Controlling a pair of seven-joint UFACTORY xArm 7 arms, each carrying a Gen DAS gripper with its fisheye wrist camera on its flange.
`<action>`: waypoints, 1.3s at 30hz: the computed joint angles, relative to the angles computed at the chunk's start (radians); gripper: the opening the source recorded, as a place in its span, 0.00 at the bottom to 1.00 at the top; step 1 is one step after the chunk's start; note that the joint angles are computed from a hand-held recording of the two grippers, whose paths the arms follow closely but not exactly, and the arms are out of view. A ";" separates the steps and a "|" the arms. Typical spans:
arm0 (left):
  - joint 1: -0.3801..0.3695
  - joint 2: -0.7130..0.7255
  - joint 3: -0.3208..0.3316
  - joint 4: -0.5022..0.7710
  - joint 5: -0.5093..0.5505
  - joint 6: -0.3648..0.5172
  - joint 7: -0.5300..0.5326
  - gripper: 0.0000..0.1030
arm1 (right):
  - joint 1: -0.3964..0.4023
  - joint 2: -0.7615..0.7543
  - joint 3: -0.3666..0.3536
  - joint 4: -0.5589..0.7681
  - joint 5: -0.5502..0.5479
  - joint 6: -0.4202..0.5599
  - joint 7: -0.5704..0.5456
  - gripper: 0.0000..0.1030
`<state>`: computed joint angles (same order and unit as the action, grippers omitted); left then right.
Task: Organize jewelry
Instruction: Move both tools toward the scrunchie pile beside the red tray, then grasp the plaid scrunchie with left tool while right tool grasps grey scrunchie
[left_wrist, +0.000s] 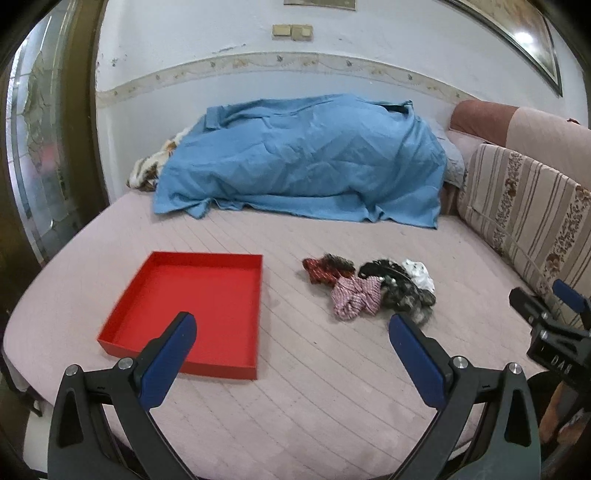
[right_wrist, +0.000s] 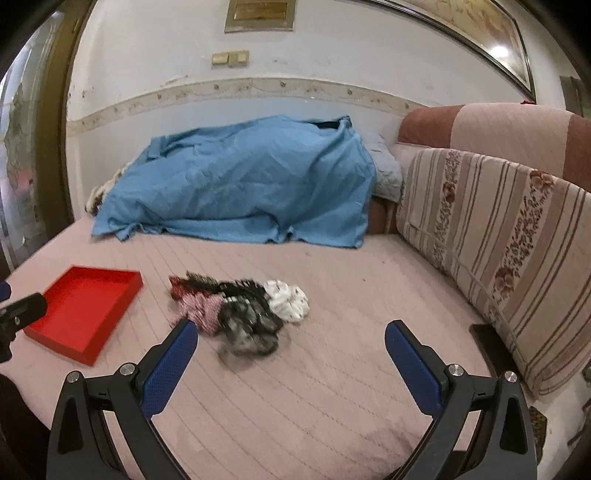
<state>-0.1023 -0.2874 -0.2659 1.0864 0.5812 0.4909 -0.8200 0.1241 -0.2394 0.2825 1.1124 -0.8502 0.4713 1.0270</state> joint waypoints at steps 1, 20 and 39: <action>0.001 0.006 0.000 0.013 0.003 0.014 0.009 1.00 | 0.001 0.006 -0.007 0.007 0.008 -0.010 -0.008 1.00; -0.127 0.249 0.083 0.234 -0.031 0.143 0.163 1.00 | 0.070 0.187 -0.137 0.135 0.294 -0.034 -0.257 0.95; -0.187 0.631 0.165 0.620 -0.423 0.237 0.494 0.73 | 0.063 0.445 -0.159 0.294 0.919 0.003 -0.752 0.73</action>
<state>-0.2893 0.3439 -0.1011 1.7062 0.1584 0.7282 -0.3264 0.1871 0.2060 0.1236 1.4066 0.0692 0.4744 0.2746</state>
